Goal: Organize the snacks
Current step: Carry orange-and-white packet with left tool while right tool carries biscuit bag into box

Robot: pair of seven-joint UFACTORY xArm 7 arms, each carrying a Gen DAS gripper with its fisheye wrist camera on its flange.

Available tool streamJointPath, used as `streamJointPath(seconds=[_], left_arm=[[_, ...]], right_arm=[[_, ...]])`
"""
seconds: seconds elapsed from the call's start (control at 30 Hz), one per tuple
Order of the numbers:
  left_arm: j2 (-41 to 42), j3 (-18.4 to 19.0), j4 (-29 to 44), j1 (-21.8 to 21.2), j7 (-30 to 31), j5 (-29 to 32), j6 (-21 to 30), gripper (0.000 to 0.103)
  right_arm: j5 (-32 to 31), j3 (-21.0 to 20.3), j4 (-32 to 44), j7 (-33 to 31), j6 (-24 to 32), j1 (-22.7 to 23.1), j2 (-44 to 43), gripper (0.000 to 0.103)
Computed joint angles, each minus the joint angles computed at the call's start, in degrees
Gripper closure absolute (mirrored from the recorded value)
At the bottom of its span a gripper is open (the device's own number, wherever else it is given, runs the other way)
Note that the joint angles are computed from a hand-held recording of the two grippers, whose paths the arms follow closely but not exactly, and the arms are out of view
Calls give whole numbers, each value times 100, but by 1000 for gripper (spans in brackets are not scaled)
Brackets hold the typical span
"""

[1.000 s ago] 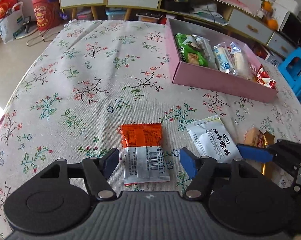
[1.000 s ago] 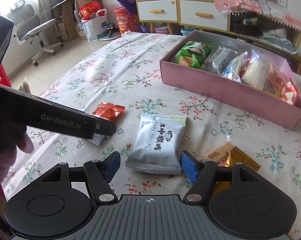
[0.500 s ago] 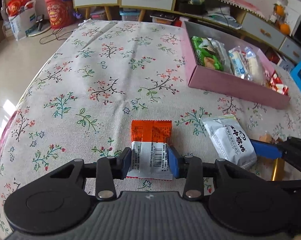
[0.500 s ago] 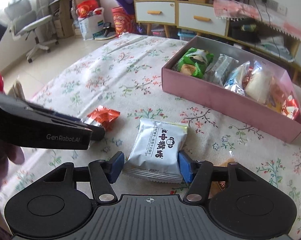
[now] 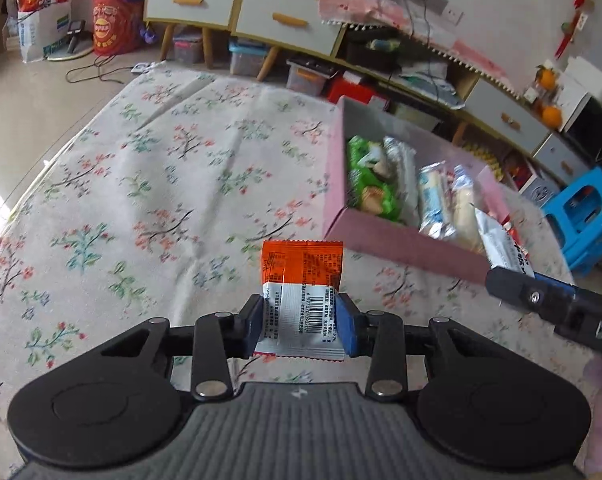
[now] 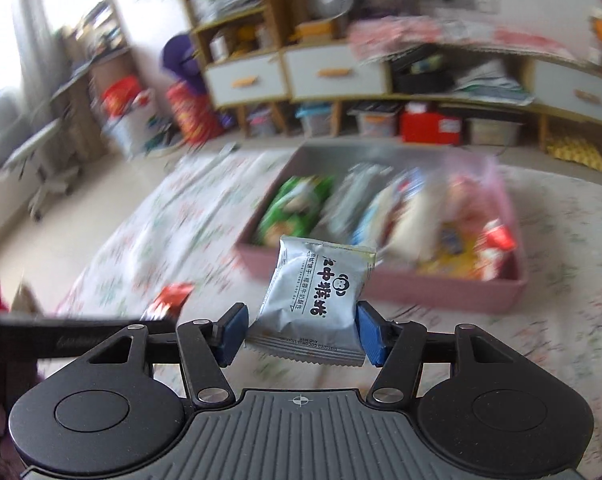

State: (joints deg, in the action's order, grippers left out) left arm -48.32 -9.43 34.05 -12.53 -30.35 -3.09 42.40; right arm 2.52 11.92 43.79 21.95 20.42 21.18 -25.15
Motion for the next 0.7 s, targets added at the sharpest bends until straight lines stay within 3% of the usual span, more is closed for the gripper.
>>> streamJointPath(seconds=[0.27, 0.47, 0.7], left_arm=[[724, -98, 210, -115, 14, -7, -1012, 68], [1277, -187, 335, -191, -29, 70, -1708, 68], [1854, -659, 563, 245, -458, 776, -2509, 67]], right_arm=[[165, -257, -3, 423, -409, -416, 155, 45], [526, -542, 47, 536, -672, -429, 481, 45], [881, -705, 59, 490, -938, -392, 776, 45]])
